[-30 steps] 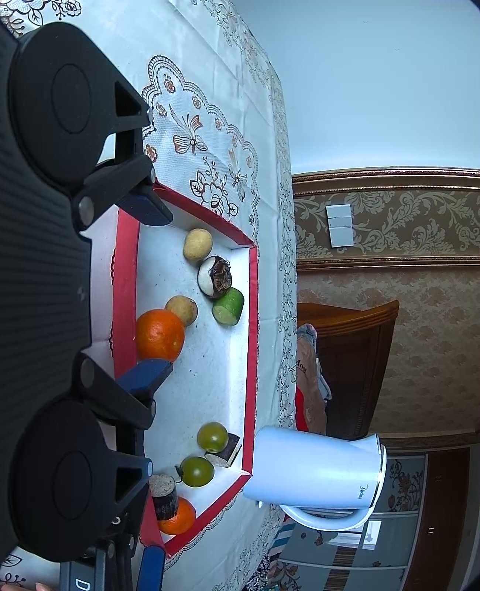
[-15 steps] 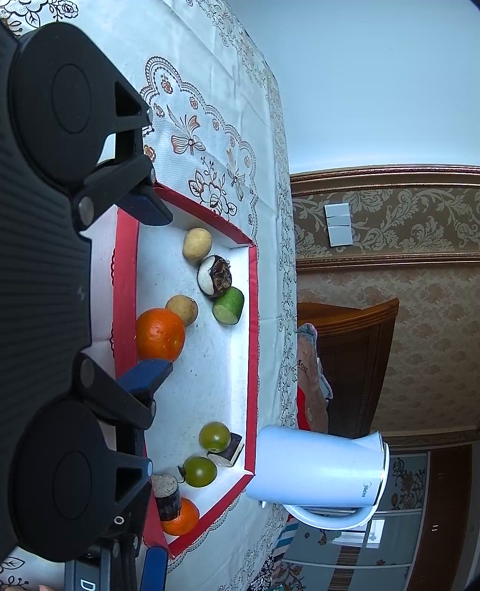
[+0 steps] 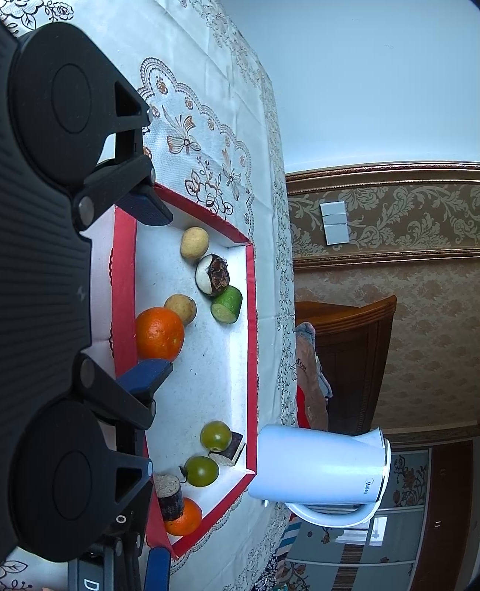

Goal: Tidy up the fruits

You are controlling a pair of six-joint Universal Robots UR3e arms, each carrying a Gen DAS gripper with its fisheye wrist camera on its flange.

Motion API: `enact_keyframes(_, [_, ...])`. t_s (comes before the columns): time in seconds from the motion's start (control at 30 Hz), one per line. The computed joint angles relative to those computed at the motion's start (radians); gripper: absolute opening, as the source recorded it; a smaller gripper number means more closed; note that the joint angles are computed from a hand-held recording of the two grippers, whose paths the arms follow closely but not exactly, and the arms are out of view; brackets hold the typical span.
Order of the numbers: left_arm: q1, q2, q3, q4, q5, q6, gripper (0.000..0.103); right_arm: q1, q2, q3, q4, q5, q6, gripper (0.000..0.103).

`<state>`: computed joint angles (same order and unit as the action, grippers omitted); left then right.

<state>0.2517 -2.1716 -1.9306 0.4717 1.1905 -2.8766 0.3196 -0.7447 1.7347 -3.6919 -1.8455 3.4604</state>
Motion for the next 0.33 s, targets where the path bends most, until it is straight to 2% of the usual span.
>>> enact_keyframes(0.33, [0.021,0.018,-0.009,-0.034,-0.034,0.008,0.079,0.000,0.001,-0.001,-0.001,-0.001,0.001,0.103])
